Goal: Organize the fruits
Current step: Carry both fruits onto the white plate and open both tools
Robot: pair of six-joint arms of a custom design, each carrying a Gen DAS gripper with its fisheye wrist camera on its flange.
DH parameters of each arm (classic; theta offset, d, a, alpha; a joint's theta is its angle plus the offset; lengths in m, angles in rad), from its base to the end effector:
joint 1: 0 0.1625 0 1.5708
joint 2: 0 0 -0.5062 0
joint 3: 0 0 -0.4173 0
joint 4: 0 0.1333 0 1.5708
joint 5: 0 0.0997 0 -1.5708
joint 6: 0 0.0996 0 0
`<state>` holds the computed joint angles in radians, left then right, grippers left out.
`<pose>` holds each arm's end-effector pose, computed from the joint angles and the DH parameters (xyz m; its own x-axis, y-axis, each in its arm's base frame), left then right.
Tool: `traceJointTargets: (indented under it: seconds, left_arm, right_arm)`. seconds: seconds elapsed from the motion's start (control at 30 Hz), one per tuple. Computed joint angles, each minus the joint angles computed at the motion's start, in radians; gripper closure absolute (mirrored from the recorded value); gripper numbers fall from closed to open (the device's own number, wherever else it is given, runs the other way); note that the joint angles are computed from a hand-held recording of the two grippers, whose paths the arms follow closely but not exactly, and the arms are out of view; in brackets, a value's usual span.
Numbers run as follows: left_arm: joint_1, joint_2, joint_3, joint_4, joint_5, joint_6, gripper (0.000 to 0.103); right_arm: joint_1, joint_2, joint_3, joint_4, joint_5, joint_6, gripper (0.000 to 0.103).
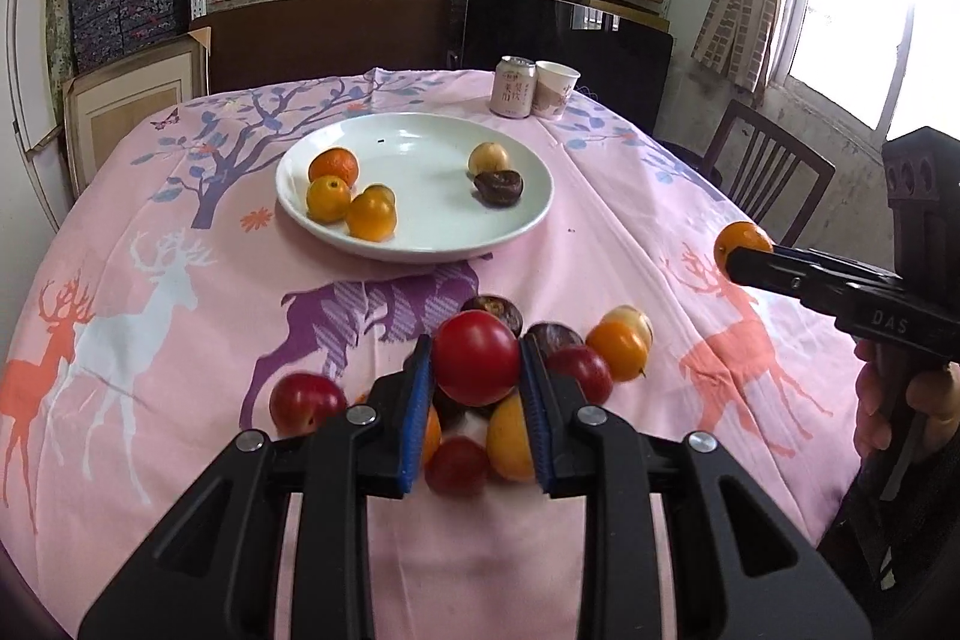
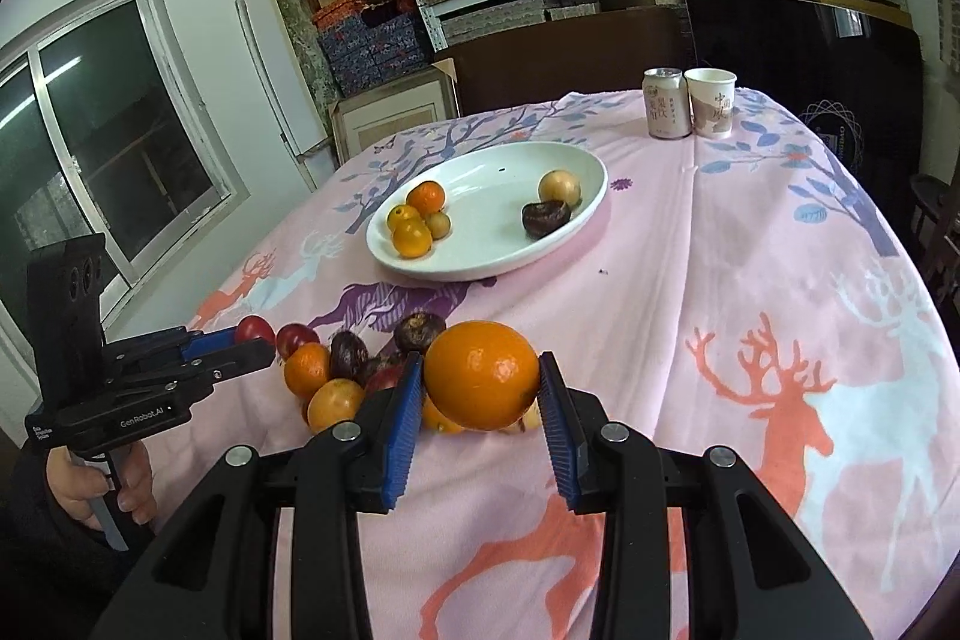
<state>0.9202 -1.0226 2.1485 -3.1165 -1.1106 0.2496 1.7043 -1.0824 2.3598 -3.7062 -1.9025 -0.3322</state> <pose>-0.2044 -0.5617 0.1770 -0.6605 0.5658 -0.4937 0.7391 0.6056 -0.2948 0.1658 -0.4768 0.2239 -0.8885 -0.0995 0.4480 -0.3986 0.6513 -0.6457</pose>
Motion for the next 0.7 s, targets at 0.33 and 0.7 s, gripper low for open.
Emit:
traceJointTargets:
  seconds: [0.33, 0.7]
  left_arm:
    - [0.073, 0.24, -0.356, 0.175, -0.024, -0.018, 0.076]
    - [0.093, 0.255, -0.411, 0.11, -0.038, -0.033, 0.036]
  right_arm:
    - [-0.022, 0.11, -0.337, 0.247, -0.006, -0.04, 0.065]
    - [-0.024, 0.197, -0.464, 0.258, 0.0, -0.045, 0.036]
